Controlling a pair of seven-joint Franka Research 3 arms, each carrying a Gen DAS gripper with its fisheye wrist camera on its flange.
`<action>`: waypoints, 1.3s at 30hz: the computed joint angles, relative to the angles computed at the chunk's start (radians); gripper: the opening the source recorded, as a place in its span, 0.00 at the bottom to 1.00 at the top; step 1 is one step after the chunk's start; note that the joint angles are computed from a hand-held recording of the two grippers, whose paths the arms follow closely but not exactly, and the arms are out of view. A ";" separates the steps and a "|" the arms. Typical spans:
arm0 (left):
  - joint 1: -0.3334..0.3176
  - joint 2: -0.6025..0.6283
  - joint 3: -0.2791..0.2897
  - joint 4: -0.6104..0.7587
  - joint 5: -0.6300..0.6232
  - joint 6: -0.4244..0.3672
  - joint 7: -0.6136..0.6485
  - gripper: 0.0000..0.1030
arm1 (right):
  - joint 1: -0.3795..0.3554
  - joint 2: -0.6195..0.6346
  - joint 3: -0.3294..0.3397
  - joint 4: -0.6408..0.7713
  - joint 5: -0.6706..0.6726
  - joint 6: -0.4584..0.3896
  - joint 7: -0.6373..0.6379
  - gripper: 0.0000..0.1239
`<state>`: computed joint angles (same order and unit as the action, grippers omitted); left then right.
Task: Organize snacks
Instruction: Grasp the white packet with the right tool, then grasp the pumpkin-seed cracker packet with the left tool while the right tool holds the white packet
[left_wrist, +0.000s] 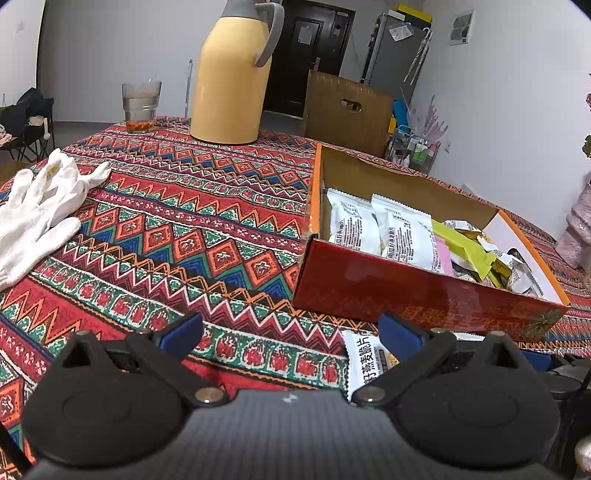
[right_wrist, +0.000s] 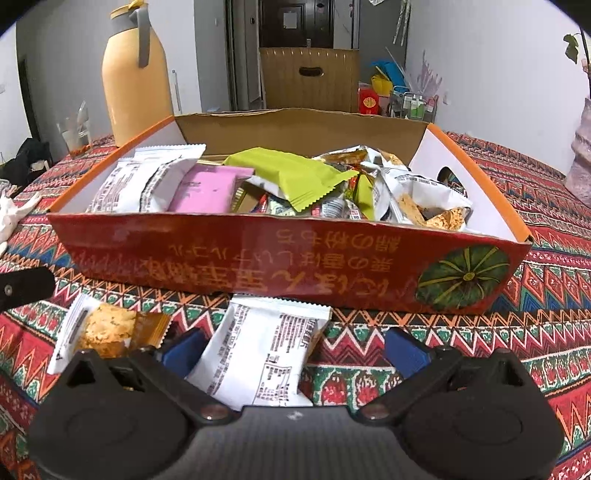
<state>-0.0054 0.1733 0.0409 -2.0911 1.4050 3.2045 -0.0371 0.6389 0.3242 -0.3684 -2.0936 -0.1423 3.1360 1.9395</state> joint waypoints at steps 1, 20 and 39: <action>0.003 0.000 -0.004 -0.003 -0.016 -0.001 0.016 1.00 | -0.002 -0.001 0.003 -0.001 0.001 0.000 -0.002 0.83; -0.051 0.001 0.056 -0.026 -0.134 0.022 0.118 1.00 | -0.082 -0.076 0.103 -0.093 0.164 0.100 -0.213 0.33; -0.034 -0.018 0.006 -0.065 -0.288 0.008 0.317 1.00 | 0.043 -0.166 -0.038 -0.271 0.399 0.287 -0.403 0.33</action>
<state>-0.0390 0.1554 0.0465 -2.1560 1.1167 3.2128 0.2803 0.6818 0.1580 -0.4067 -2.3647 0.2565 3.4230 1.5369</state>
